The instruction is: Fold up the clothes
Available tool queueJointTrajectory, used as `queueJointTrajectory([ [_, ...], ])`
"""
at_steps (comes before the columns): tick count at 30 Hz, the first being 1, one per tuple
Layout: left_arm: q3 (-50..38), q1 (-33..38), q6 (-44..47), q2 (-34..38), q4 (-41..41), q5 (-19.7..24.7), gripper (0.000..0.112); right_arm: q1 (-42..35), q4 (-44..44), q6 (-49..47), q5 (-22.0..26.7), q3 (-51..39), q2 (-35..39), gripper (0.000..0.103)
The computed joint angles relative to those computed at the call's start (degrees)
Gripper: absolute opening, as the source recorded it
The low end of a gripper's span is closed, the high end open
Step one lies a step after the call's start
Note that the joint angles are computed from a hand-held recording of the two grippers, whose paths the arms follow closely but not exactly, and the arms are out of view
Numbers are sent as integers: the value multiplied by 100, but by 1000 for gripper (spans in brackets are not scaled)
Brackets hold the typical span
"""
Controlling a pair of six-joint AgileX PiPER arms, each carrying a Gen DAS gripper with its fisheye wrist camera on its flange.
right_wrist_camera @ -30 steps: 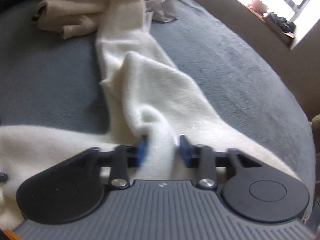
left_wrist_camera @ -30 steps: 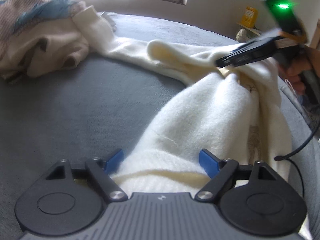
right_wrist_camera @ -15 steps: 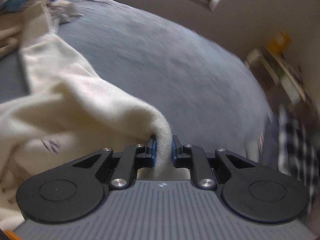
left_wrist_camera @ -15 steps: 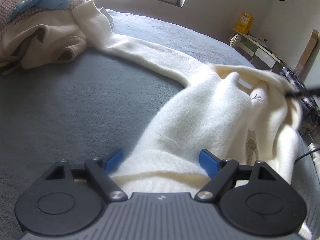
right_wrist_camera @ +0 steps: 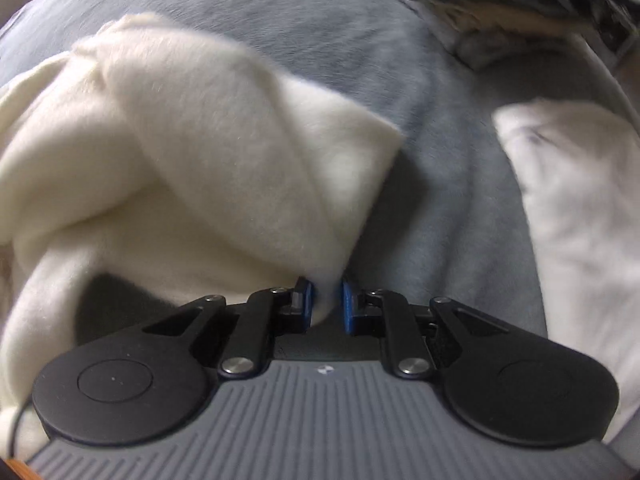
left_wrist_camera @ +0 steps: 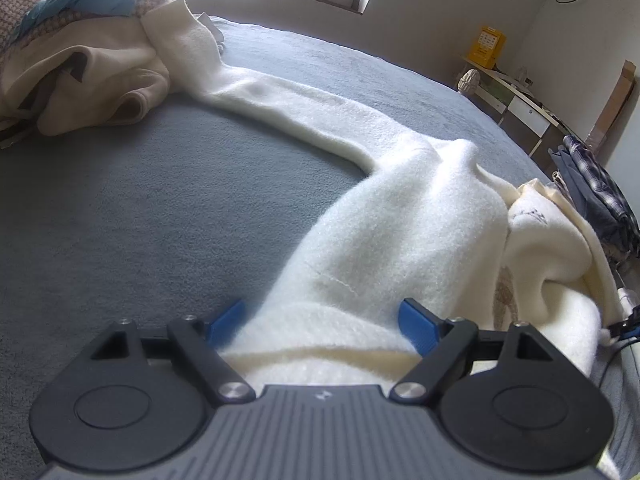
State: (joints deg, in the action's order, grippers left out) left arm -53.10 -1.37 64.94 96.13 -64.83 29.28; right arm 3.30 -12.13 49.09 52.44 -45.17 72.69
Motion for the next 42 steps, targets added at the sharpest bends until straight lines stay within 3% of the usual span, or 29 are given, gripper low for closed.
queueJointTrajectory([
  [3, -24, -29, -143, -1, 90, -31, 85, -661, 473, 119, -113, 312, -533, 40],
  [7, -15, -92, -285, -27, 183, -126, 85, -959, 753, 238, -326, 614, -1034, 51],
  [10, -20, -154, -498, -63, 341, -204, 85, -177, -31, 105, -139, 340, -899, 54],
  [13, -66, -198, -823, -98, 603, -228, 85, 984, -1100, -257, 437, 128, -652, 67],
  [16, -92, -207, -1029, -138, 731, -232, 85, 1631, -1615, -440, 845, 278, -631, 68],
  [18, -115, -222, -1215, -164, 860, -238, 84, 1742, -1912, -116, 806, 497, -929, 67],
  [21, -147, -255, -1448, -210, 1031, -241, 84, 1499, -2396, 115, 59, 554, -1295, 68],
  [23, -174, -310, -1717, -257, 1250, -258, 84, 1080, -2455, -264, -842, 294, -985, 68],
  [27, -161, -443, -2211, -473, 1672, -285, 84, 629, -1859, -1662, -2333, -748, 415, 75],
  [29, -95, -487, -2330, -626, 1804, -314, 84, 709, -1750, -2111, -2425, -1401, 1214, 75],
  [31, -37, -526, -2562, -768, 2005, -322, 84, 772, -1648, -2400, -2177, -2079, 1966, 67],
  [33, 8, -537, -2722, -886, 2142, -314, 84, 700, -1431, -2441, -1894, -2524, 2406, 19],
  [34, 27, -545, -2728, -929, 2179, -323, 84, 643, -1487, -2145, -1920, -2490, 2400, 13],
  [38, 53, -597, -2576, -968, 2185, -399, 84, 447, -2590, -696, -1795, -1943, 1903, 9],
  [42, -28, -617, -2218, -755, 1726, -427, 84, -72, -2698, -696, -904, -1497, 1392, 10],
])
